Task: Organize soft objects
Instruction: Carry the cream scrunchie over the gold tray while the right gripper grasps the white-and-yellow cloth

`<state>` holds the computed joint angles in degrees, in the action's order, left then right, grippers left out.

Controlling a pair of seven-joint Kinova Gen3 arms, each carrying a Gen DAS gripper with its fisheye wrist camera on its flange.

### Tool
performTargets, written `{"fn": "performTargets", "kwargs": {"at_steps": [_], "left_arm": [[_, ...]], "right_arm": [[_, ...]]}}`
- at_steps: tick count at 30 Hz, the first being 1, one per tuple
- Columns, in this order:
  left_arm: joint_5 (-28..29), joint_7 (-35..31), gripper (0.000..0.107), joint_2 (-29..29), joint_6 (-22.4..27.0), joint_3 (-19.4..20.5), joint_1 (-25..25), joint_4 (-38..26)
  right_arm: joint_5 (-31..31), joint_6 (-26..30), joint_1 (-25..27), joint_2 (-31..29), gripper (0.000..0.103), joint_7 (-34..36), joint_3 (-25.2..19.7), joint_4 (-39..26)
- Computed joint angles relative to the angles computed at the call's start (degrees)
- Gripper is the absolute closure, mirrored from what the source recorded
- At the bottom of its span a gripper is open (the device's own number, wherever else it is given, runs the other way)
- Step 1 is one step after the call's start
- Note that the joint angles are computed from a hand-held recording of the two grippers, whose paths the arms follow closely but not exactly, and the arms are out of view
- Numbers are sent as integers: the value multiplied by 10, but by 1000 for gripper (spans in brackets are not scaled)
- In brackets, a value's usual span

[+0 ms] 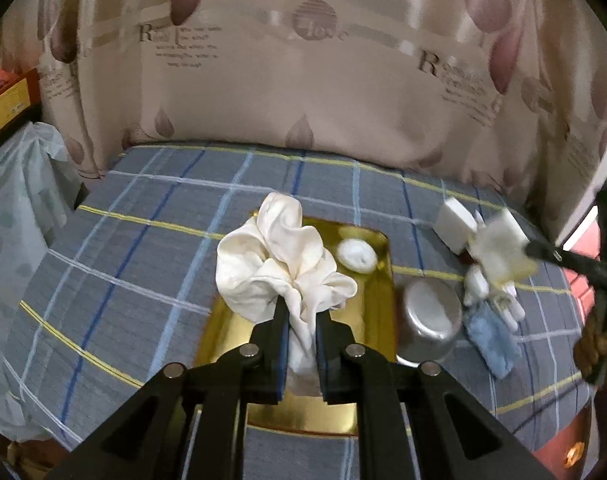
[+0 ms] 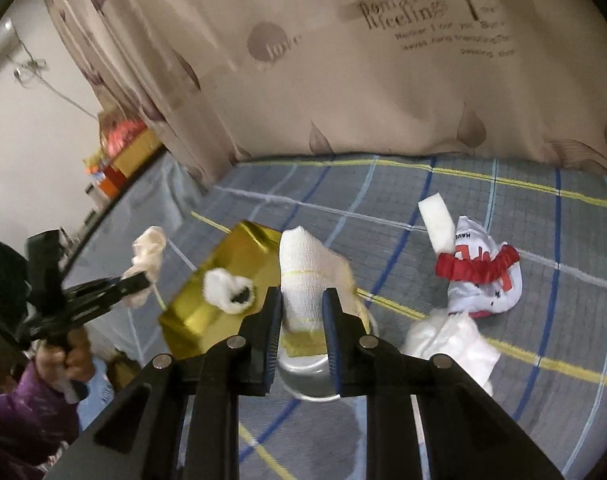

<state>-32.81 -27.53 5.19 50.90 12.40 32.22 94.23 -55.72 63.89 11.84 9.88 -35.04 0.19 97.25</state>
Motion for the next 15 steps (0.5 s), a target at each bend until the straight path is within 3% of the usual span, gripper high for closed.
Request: {"fn": "performTargets", "kwargs": {"at_steps": [7,15], "left_arm": [[-21,-19,95,-12,27,-1,-15,-14],[14,-99,95,50,9,-13,-18,-62]], "right_arm": [[-68,38,26,-32,85,38,21,49],[-73,47,22,-37,91,28,34,67]]}}
